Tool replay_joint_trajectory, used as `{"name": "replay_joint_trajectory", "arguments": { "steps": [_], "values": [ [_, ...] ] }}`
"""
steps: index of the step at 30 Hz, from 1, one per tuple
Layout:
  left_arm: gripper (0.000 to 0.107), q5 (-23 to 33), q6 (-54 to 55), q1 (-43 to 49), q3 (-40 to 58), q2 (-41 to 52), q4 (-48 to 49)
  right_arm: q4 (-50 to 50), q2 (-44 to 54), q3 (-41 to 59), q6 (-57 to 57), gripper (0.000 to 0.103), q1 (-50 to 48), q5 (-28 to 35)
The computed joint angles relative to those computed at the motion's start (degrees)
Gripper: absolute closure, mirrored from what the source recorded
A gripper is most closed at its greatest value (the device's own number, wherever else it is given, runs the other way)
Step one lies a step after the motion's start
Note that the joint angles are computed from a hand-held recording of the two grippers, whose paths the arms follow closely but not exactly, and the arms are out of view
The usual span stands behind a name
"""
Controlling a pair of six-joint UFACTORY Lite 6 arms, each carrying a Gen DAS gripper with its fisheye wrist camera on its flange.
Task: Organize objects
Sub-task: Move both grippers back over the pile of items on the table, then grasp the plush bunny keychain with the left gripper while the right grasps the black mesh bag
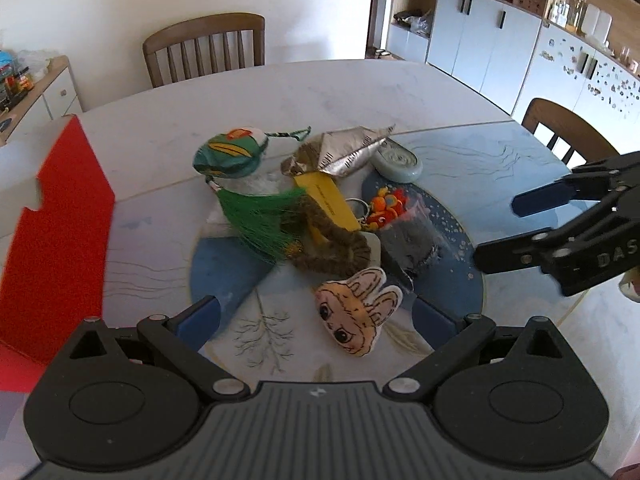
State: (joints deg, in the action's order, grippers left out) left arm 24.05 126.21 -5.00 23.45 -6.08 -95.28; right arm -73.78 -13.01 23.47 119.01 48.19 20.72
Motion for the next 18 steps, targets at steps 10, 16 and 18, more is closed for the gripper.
{"name": "replay_joint_trajectory", "arguments": {
  "steps": [10, 16, 18],
  "values": [
    [0.005, -2.5, 15.1, -5.2, -0.7, 4.2, -19.6, -20.4, 11.3, 5.3, 16.9, 0.029, -6.3, -8.0],
    [0.027, -2.5, 15.8, -6.2, -0.1, 5.8, -20.3, -30.8, 15.0, 7.8, 25.4, 0.040, -7.8, -9.7],
    [0.037, -2.5, 15.1, -6.5, 0.1, 6.2, -19.0, -37.4, 15.8, 8.2, 31.8, 0.045, -8.8, -10.6]
  ]
}}
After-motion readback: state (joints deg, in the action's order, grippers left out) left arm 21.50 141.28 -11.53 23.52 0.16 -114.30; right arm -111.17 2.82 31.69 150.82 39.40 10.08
